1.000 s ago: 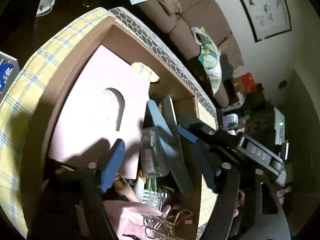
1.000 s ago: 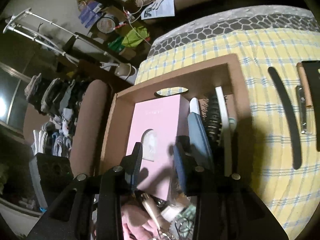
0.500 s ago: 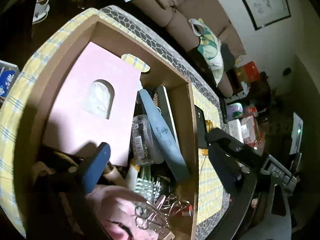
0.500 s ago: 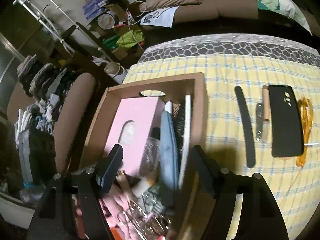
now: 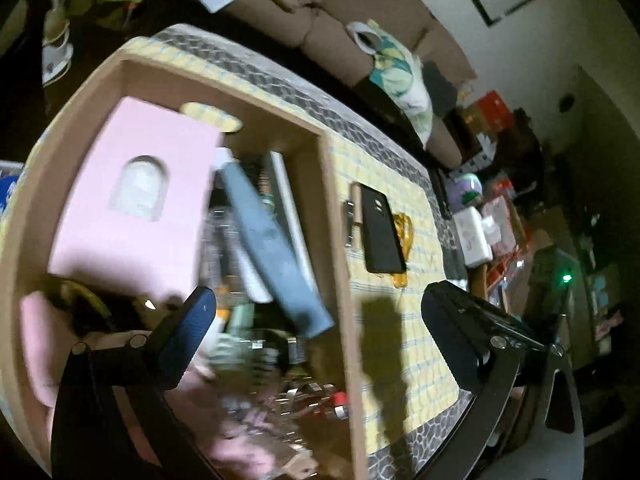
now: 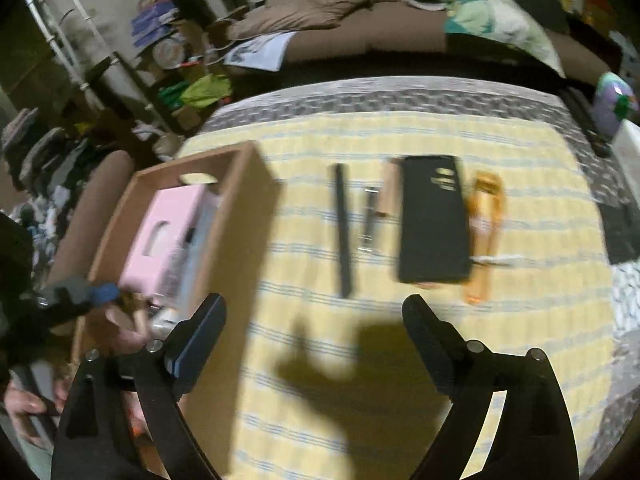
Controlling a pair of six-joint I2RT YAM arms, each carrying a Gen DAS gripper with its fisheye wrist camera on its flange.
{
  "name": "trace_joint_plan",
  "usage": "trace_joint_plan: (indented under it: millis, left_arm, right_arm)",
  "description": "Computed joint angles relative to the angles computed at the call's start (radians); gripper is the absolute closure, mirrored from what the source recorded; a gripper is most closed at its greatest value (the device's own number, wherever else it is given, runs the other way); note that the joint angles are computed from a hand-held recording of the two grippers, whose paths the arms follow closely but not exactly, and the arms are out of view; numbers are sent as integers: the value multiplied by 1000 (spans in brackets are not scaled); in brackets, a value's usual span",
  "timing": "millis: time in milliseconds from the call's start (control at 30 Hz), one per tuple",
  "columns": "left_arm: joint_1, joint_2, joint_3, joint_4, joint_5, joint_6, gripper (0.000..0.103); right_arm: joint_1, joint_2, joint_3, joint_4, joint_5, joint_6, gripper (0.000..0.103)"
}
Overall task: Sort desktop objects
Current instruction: 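Move the right gripper back to the orange plastic clip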
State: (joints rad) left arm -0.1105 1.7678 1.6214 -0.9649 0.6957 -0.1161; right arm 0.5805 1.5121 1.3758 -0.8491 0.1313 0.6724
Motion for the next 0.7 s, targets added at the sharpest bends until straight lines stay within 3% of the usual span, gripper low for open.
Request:
trace_joint_plan:
  millis: [200, 433, 600, 700]
  left_arm:
    - [-157, 0, 37, 40, -90, -78, 0]
    - [-327, 80, 144, 30, -184, -163, 0]
    - [-426, 166, 239, 30, -204, -222, 0]
    - [-470, 211, 286, 18, -219, -227, 0]
  right_arm:
    - [-76, -178, -238, 47, 73, -28, 11]
    - [-155, -284, -460, 201, 85, -103, 11]
    - [-230, -283, -550, 340, 53, -149, 19]
    - [-259, -233, -569, 413, 46, -197, 28]
